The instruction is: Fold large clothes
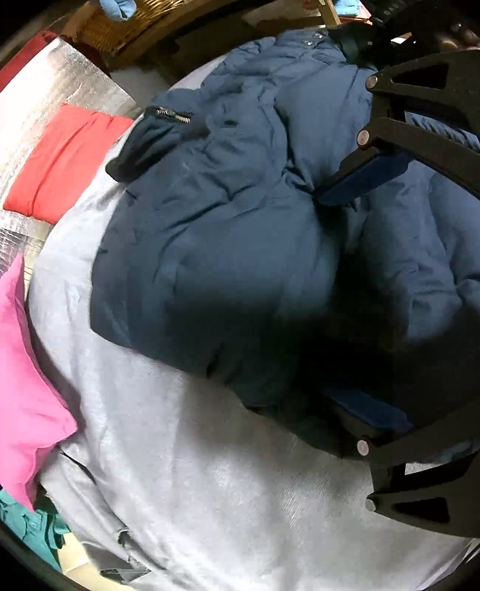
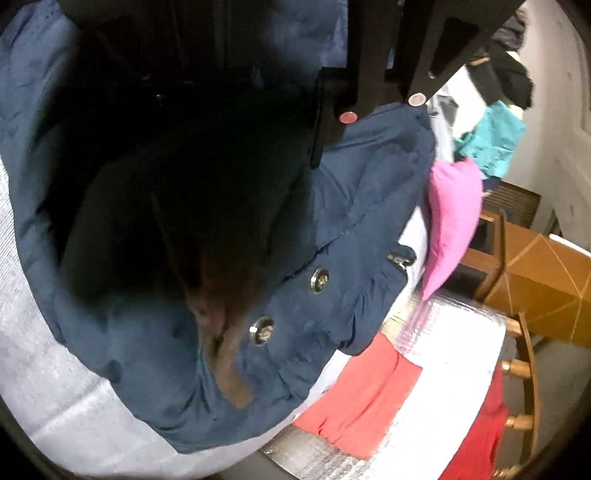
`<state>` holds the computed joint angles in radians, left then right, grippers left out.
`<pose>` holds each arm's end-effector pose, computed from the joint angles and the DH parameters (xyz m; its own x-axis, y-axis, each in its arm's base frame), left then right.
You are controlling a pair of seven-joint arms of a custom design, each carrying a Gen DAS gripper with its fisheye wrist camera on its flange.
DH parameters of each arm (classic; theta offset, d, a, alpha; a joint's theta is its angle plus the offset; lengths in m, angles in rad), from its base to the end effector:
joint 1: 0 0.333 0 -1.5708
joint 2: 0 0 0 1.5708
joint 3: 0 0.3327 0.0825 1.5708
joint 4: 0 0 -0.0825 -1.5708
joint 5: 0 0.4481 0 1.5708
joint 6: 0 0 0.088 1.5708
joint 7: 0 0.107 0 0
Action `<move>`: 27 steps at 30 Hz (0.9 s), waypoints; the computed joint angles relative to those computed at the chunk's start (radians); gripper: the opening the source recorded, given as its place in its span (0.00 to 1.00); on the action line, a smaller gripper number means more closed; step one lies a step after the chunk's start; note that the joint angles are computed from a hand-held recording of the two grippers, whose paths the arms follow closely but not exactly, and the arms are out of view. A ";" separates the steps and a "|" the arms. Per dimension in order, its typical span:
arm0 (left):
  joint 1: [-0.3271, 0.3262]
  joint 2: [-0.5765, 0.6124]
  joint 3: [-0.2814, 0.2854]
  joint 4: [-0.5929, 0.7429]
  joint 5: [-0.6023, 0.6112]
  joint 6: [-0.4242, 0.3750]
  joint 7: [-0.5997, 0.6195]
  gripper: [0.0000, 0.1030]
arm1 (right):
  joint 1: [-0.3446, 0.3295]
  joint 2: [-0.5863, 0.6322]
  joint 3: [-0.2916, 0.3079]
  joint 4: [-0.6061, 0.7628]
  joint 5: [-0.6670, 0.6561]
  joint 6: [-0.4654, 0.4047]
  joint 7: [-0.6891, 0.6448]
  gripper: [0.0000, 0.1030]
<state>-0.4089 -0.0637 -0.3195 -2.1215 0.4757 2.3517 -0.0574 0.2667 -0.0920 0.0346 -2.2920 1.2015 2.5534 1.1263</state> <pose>0.4597 -0.4042 0.4561 0.5126 -0.8258 0.2350 -0.7186 -0.5624 -0.4089 0.5546 0.1590 0.3978 -0.0201 -0.6992 -0.7146 -0.9260 0.2825 -0.2503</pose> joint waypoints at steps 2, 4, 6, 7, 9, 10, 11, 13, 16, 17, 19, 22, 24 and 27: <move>-0.003 -0.020 0.000 -0.013 -0.008 0.007 0.012 0.93 | -0.008 -0.025 -0.007 -0.001 -0.039 -0.052 0.038 0.31; -0.005 -0.056 -0.002 -0.048 -0.012 0.043 0.005 0.93 | -0.019 -0.067 -0.025 -0.026 -0.043 -0.099 0.024 0.43; -0.011 -0.089 -0.009 -0.071 -0.010 0.045 0.005 0.93 | -0.025 -0.118 -0.036 -0.059 -0.055 -0.126 0.005 0.45; -0.015 -0.105 -0.015 -0.080 -0.003 0.035 0.005 0.93 | -0.027 -0.140 -0.039 -0.074 -0.065 -0.129 -0.003 0.45; -0.025 -0.132 -0.029 -0.092 0.009 0.009 0.003 0.93 | -0.034 -0.194 -0.049 -0.111 -0.094 -0.130 -0.023 0.45; -0.031 -0.147 -0.035 -0.102 0.011 -0.002 0.005 0.93 | -0.040 -0.232 -0.057 -0.138 -0.106 -0.126 -0.043 0.45; -0.041 -0.157 -0.047 -0.105 0.015 -0.023 -0.002 0.93 | -0.051 -0.261 -0.076 -0.160 -0.117 -0.135 -0.068 0.45; -0.062 -0.199 -0.060 -0.136 0.013 -0.053 -0.003 0.93 | -0.066 -0.327 -0.096 -0.211 -0.130 -0.127 -0.106 0.51; -0.091 -0.255 -0.081 -0.179 0.015 -0.087 -0.016 0.93 | -0.093 -0.402 -0.136 -0.272 -0.143 -0.155 -0.135 0.57; -0.103 -0.279 -0.089 -0.198 0.014 -0.098 -0.025 0.93 | -0.106 -0.433 -0.151 -0.298 -0.149 -0.170 -0.145 0.57; -0.126 -0.310 -0.099 -0.231 0.006 -0.093 -0.047 0.93 | -0.129 -0.482 -0.175 -0.342 -0.154 -0.196 -0.155 0.57; -0.178 -0.374 -0.110 -0.300 -0.039 -0.070 -0.086 0.93 | -0.175 -0.560 -0.213 -0.411 -0.161 -0.254 -0.143 0.57; -0.205 -0.403 -0.117 -0.334 -0.060 -0.057 -0.111 0.93 | -0.201 -0.606 -0.226 -0.451 -0.164 -0.278 -0.148 0.57; -0.254 -0.441 -0.128 -0.370 -0.104 -0.090 -0.135 0.93 | -0.231 -0.654 -0.232 -0.500 -0.175 -0.300 -0.151 0.57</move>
